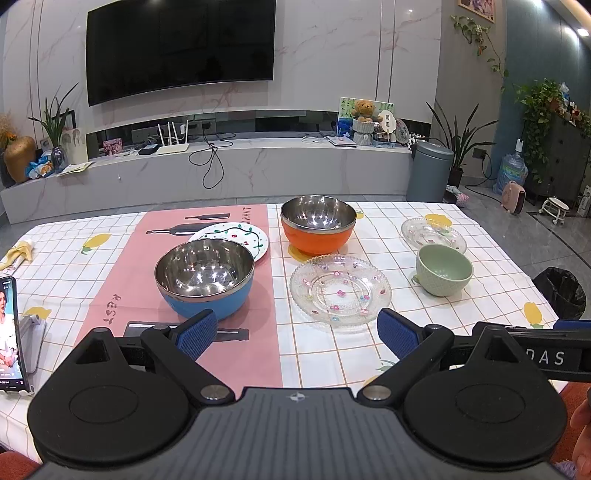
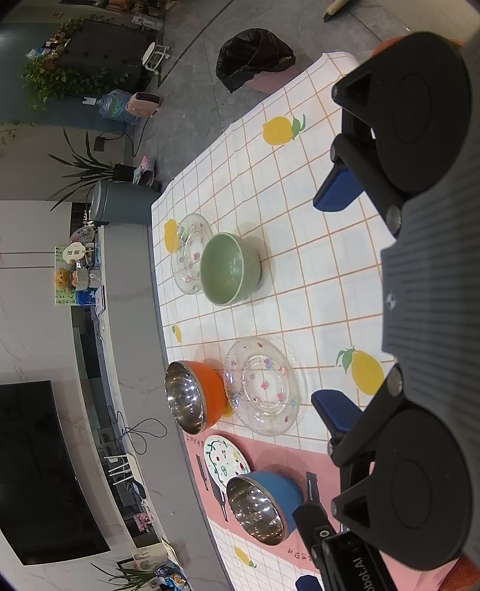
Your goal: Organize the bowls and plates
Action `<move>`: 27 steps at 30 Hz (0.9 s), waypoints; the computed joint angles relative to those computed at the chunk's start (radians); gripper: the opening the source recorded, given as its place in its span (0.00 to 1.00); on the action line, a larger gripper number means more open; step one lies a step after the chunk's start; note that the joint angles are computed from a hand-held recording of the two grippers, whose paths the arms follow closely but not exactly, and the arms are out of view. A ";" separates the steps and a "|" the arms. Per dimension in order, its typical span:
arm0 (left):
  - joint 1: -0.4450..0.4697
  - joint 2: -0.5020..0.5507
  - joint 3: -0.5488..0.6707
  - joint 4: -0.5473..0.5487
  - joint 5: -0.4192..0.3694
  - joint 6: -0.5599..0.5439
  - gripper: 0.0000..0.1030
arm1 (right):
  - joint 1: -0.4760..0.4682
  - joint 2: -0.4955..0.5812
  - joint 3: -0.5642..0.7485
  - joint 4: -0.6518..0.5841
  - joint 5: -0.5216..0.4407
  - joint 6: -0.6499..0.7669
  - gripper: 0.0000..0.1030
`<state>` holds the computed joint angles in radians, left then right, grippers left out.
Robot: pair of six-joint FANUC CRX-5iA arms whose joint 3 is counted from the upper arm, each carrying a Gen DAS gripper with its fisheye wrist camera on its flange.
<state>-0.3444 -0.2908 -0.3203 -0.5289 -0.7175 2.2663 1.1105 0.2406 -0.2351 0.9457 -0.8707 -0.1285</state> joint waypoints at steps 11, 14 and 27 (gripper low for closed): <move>0.002 -0.001 -0.003 0.001 0.003 -0.001 1.00 | 0.001 0.002 0.001 -0.002 0.001 0.002 0.97; 0.001 -0.001 -0.003 0.000 0.003 -0.001 1.00 | 0.000 0.004 0.001 -0.004 0.003 0.005 0.97; -0.003 0.002 0.002 -0.006 0.001 0.006 1.00 | -0.002 0.010 0.009 -0.011 0.007 0.019 0.97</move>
<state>-0.3471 -0.2891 -0.3186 -0.5348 -0.7161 2.2727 1.1089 0.2510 -0.2262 0.9346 -0.8633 -0.1091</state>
